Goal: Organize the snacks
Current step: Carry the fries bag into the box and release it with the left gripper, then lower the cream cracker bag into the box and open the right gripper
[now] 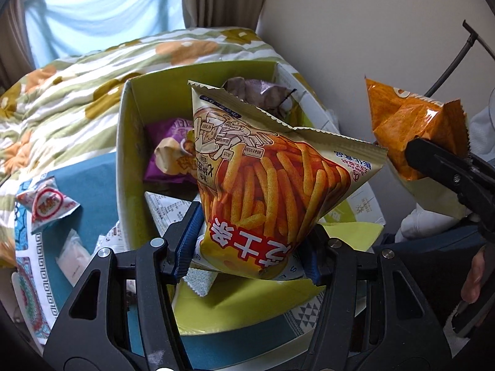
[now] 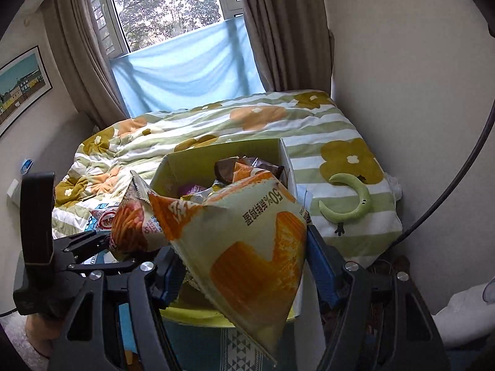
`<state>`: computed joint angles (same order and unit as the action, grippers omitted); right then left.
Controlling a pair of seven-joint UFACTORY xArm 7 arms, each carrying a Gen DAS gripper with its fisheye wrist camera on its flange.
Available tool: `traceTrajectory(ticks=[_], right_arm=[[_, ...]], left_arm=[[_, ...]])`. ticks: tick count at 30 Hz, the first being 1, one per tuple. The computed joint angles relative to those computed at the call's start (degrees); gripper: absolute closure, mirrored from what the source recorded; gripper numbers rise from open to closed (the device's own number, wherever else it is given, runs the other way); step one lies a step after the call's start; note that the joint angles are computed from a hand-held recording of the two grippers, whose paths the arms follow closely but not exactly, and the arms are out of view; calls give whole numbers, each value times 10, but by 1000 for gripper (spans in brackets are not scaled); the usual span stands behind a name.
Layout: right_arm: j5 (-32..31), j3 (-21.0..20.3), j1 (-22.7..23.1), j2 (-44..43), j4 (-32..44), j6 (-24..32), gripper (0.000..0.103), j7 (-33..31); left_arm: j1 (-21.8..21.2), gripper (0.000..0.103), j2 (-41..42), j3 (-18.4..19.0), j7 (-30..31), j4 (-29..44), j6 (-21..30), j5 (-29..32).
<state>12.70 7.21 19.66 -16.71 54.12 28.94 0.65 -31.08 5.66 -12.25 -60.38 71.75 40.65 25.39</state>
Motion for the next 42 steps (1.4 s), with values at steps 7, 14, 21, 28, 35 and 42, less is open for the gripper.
traceTrajectory(ticks=[7,14,21,28,35,42], right_arm=[[52,-25,5,16,-6,5,37,-57],[79,-23,3,34,6,5,37,-80],[69,-3,4,83,51,3,37,-97],[23,15,-4,151,95,-7,37,-68],[-34,22,-8,193,123,2,35,-23],[72,27,-5,155,71,-71,0,-99]], left_arm=[[-7,1,-25,-5,-45,-39,-1,14],[15,1,-84,-20,-55,-81,32,15],[41,1,-120,-35,-60,-104,61,15],[58,1,-129,-38,-58,-118,68,8],[65,1,-136,-40,-56,-128,72,4],[72,1,-156,-40,-54,-156,59,-17]])
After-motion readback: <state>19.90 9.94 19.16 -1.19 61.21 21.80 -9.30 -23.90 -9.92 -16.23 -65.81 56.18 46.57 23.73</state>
